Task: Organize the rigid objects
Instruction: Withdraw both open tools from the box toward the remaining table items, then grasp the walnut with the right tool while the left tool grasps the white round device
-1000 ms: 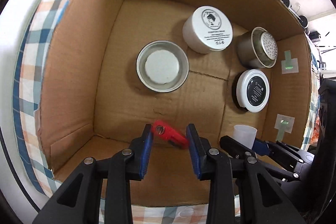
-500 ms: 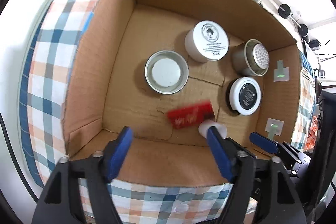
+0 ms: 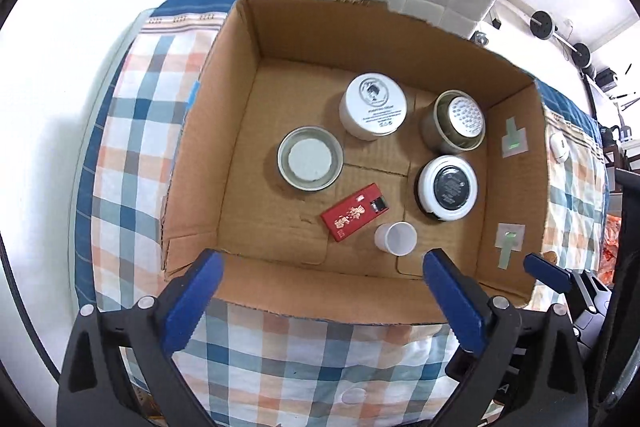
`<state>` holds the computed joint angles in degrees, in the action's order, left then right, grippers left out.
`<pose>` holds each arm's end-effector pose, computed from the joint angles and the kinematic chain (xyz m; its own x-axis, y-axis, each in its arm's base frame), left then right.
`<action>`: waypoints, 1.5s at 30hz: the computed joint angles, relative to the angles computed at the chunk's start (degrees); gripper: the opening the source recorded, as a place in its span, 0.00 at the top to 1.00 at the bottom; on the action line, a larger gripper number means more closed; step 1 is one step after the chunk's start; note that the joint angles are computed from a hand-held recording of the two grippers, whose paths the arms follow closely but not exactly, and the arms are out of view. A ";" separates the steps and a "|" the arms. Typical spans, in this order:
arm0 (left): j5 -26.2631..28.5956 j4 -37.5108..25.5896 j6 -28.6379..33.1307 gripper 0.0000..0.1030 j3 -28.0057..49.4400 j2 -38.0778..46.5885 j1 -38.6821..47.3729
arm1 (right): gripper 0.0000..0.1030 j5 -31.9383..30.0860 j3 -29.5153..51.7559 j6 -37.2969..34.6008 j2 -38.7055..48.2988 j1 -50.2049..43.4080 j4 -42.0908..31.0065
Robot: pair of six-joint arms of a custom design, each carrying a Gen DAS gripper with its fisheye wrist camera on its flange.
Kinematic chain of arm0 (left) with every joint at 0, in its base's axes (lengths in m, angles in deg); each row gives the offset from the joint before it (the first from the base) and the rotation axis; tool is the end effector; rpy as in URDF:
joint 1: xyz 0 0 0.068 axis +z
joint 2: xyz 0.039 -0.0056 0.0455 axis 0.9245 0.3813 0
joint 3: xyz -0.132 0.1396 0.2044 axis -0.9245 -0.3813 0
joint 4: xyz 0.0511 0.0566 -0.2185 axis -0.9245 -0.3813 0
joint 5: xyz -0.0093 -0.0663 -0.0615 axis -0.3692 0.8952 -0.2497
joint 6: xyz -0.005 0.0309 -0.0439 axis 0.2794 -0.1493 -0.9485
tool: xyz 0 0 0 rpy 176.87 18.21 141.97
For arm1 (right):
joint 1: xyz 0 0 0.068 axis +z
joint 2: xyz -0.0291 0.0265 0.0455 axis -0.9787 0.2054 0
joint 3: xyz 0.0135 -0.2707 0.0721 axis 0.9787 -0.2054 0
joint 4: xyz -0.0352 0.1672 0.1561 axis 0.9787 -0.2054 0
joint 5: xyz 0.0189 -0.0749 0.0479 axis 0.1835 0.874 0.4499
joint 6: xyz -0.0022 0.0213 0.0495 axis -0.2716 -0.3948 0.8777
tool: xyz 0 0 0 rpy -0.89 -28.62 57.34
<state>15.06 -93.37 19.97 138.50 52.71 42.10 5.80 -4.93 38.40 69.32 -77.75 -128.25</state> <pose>0.2723 -0.1321 0.2225 -0.9514 0.2880 -0.1094 0.2970 0.9518 -0.0768 0.1956 0.0043 0.1668 -0.9422 0.3327 -0.0408 0.3271 0.9392 0.1043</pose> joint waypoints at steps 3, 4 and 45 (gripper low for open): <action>0.00 -0.73 -0.80 0.00 0.37 -1.29 -0.72 | 0.02 0.31 1.40 -0.87 -3.44 -1.20 -3.80; 0.03 -1.22 -0.94 0.00 0.71 -1.80 -0.86 | 0.01 0.39 1.64 -0.81 -4.24 -1.34 -4.48; -13.28 -11.50 -19.87 0.00 40.87 32.62 -39.65 | 0.61 2.67 16.54 -41.00 38.34 -74.83 5.45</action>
